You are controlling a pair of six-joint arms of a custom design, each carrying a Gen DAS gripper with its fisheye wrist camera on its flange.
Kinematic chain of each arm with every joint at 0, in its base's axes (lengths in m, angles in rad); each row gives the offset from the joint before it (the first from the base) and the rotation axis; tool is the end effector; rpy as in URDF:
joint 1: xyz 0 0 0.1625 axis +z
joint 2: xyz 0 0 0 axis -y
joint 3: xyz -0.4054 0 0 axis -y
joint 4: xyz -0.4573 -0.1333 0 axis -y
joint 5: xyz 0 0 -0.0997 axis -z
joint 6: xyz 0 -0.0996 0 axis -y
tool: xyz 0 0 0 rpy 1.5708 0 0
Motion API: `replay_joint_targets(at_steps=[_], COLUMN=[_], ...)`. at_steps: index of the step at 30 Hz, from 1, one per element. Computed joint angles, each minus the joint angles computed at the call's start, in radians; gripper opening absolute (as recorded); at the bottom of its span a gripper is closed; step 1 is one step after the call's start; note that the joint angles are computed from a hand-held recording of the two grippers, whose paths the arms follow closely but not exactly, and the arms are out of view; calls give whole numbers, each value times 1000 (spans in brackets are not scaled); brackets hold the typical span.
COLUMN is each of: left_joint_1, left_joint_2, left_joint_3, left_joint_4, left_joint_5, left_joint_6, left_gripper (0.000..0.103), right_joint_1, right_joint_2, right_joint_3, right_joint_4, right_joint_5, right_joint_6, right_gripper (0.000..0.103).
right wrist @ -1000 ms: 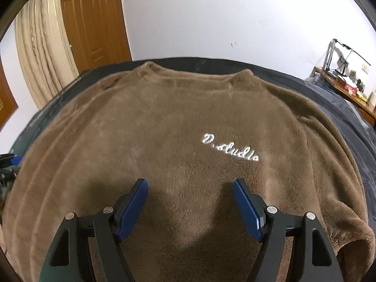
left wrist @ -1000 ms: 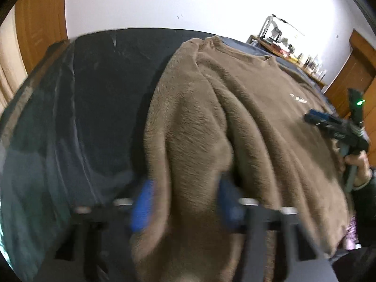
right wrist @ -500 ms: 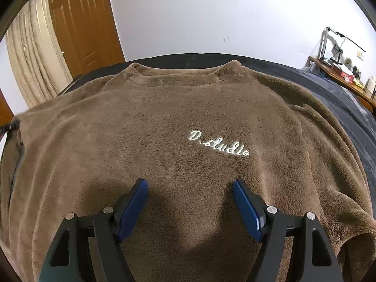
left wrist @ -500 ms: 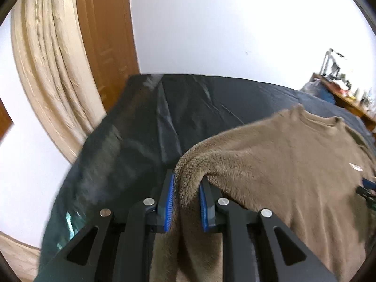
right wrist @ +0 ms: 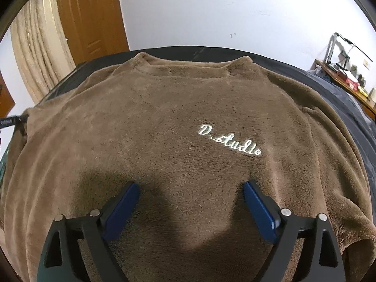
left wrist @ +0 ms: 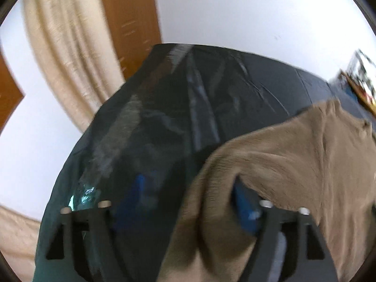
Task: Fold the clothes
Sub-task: 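Open both grippers and release the sweatshirt flat on the bed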
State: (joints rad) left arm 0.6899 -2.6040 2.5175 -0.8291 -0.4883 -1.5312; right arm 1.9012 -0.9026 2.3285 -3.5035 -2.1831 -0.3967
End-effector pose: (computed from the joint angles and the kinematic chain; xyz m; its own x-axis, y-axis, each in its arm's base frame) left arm 0.0190 -0.2712 0.3118 -0.6065 -0.4764 -0.6366 0.1406 0.7237 -0.6756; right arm 0.2160 -0.3952 0.0053 -0.6878 -0.3210 0.6510 -0.5957 0.7622 -0.2535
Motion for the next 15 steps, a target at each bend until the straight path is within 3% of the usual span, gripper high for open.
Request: replay_joint_targets(at_steps=[3, 5, 7, 12, 15], left_joint_1=[-66, -134, -177, -180, -256], left_joint_2=[-1, 54, 104, 118, 128], left_joint_3=[-21, -38, -47, -50, -36], left_joint_4=[132, 259, 316, 204, 172], left_joint_5=[-26, -35, -39, -46, -81], left_joint_6=[-150, -289, -355, -316, -332], left_gripper=[81, 81, 82, 83, 83], right_joint_1=[6, 8, 8, 9, 6], right_joint_2=[6, 7, 5, 2, -2], right_joint_3=[-4, -5, -4, -5, -2], right_joint_4=[4, 6, 8, 14, 16], right_joint_5=[-15, -19, -19, -15, -7], right_joint_6=[-6, -7, -7, -4, -6], right_gripper=[97, 97, 97, 97, 98])
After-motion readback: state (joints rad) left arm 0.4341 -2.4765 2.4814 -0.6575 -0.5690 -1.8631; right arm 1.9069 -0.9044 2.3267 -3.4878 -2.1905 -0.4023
